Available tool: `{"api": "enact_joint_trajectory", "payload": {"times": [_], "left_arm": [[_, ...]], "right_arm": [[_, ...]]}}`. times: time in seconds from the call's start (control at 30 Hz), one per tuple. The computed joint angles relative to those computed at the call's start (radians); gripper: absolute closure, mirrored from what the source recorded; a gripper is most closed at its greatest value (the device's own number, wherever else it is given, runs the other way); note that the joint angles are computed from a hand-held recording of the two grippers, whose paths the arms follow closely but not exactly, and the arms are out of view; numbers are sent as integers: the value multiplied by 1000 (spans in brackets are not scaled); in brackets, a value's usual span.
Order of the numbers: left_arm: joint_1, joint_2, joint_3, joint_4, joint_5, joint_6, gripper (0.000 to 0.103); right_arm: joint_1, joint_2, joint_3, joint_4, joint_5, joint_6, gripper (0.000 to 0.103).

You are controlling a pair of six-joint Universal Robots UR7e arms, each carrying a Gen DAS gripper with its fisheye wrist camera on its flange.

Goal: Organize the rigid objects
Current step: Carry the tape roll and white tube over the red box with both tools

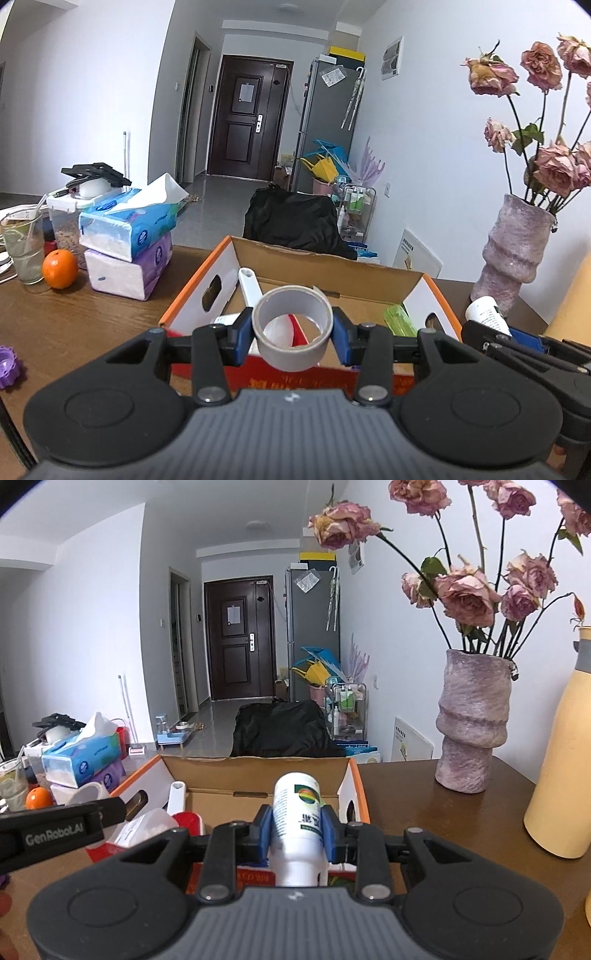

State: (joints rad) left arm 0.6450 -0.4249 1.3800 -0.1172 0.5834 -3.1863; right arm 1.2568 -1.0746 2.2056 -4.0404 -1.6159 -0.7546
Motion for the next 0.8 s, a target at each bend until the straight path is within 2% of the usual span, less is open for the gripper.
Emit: {"api": "enact_joint_trajectory", "payload": {"times": [0.8], "left_arm": [[110, 126, -283, 89, 53, 102, 59]], "right_arm": [[32, 113, -235, 151, -72, -1, 76]]}}
